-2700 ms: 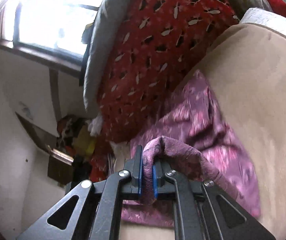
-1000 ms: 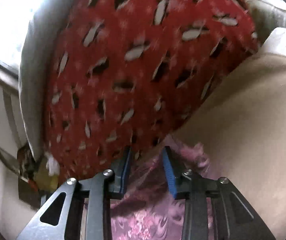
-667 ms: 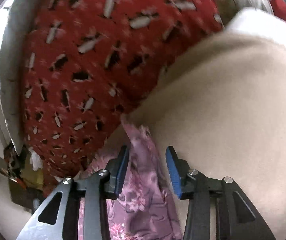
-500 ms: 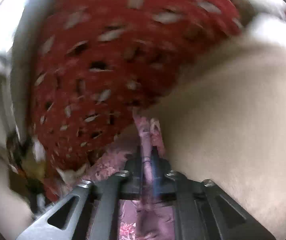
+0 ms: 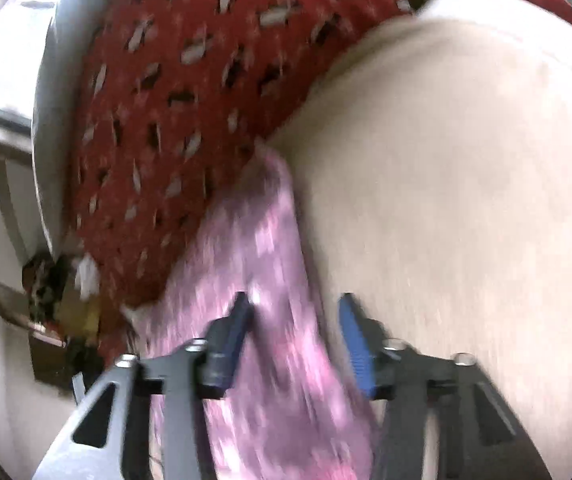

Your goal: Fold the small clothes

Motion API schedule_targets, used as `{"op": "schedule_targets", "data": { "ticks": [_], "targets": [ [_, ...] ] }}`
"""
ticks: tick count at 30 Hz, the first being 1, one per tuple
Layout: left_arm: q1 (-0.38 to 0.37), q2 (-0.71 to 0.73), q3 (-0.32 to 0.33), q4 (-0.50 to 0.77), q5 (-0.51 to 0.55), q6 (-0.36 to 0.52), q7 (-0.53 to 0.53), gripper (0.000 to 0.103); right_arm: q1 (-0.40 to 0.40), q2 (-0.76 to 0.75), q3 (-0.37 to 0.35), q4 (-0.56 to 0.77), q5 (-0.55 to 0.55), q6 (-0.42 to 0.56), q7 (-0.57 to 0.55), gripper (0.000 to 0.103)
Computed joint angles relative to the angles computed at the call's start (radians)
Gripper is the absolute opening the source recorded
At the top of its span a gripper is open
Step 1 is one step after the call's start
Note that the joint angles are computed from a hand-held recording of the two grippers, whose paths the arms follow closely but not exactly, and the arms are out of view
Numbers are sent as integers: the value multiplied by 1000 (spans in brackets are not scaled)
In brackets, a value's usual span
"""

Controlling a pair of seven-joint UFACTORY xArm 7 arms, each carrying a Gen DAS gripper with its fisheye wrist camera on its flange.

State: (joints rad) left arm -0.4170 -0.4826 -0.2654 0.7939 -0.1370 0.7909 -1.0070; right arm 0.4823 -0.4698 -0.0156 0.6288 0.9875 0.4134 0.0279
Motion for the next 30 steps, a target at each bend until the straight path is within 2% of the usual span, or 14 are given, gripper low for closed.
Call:
{"op": "schedule_targets", "data": {
  "ticks": [1, 2, 5, 7, 8, 10, 13, 16, 18, 20, 21, 26, 28, 30],
  "targets": [
    [1, 3, -17, 3, 10, 24, -20, 52, 4, -22, 8, -16, -15, 18, -3, 37],
    [2, 3, -28, 2, 17, 33, -39, 52, 11, -35, 23, -14, -37, 13, -20, 12],
    [-4, -35, -40, -28, 23, 40, -89, 52, -9, -106, 100, -66, -120, -113, 34, 11],
    [-13, -50, -35, -32, 13, 61, -100, 52, -116, -101, 174, -76, -262, -62, 194, 7],
    [-17, -56, -33, -32, 14, 77, -98, 52, -130, -84, 177, -80, -296, -21, 240, 9],
    [-22, -66, -36, -29, 15, 108, -103, 52, -117, -120, 165, -105, -305, -37, 303, 17],
    [-19, -45, -60, -7, 46, 132, -114, 52, -205, -229, 263, -124, -445, -31, 475, 18],
    [-14, -20, -87, 17, 97, 155, -133, 54, -142, -288, 267, -142, -488, -66, 479, 21],
    [-16, -13, -94, 17, 118, 146, -144, 57, -132, -276, 290, -122, -545, 5, 507, 31],
    [-18, -10, -93, 7, 128, 117, -155, 59, -156, -238, 333, -92, -630, 110, 557, 33],
    [-21, -20, -92, -7, 130, 102, -161, 60, -143, -214, 339, -90, -683, 129, 594, 33],
    [-47, -84, -75, -83, 119, 19, -140, 68, -230, -230, 467, -72, -819, 143, 767, 36],
    [-54, -97, -70, -102, 113, -6, -121, 73, -250, -190, 492, -7, -882, 218, 813, 42],
    [-60, -113, -71, -115, 110, -13, -104, 75, -239, -157, 505, 52, -936, 302, 832, 58]
  ]
}}
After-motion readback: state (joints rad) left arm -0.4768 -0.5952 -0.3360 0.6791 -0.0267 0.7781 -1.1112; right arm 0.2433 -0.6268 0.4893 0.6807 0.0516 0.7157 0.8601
